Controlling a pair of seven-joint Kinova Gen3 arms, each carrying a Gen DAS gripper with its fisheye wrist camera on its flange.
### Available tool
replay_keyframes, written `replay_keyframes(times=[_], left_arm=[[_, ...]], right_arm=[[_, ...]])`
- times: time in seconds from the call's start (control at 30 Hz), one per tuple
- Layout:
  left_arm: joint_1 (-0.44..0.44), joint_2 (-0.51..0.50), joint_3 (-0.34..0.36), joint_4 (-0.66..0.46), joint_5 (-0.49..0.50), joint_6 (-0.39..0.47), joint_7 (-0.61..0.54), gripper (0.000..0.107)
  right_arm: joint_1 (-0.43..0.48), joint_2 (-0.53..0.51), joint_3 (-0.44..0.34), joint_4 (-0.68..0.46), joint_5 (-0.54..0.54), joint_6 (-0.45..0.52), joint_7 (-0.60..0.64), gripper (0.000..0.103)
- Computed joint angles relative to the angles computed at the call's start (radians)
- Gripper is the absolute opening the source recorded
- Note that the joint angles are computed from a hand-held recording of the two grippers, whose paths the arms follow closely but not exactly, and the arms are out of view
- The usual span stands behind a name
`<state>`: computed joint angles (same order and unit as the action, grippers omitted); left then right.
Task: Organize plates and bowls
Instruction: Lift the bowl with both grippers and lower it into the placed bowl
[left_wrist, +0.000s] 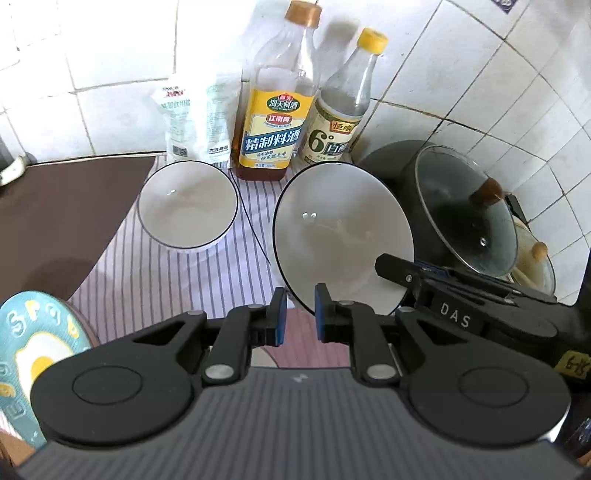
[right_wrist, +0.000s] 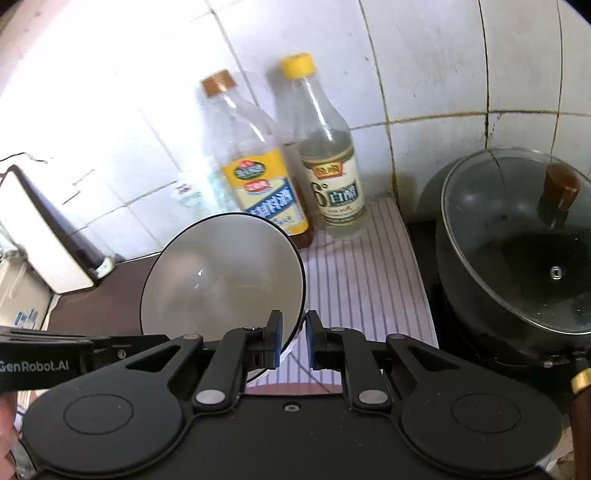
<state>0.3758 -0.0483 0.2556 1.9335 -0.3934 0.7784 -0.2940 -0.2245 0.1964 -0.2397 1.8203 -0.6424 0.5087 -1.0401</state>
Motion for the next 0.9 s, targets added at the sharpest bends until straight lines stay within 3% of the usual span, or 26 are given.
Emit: replay_keyframes(times=[0.33, 0.7, 0.9], left_arm=[[0.061, -0.030, 0.072, -0.015, -0.022, 0.171, 0.124, 0.013], [0.081, -0.042, 0.081, 0.057, 0.014, 0.183, 0.190, 0.013], [0.077, -0.025, 0.066, 0.083, 0.040, 0.169, 0.193, 0.013]], right_arm=[[0.005, -0.073, 0.022, 0.061, -0.092, 0.098, 0.121, 0.019], [-0.058, -0.092, 0.044, 0.128, -0.082, 0.113, 0.097, 0.020], [-0.092, -0.068, 0.033, 0.122, -0.026, 0.098, 0.050, 0.020]])
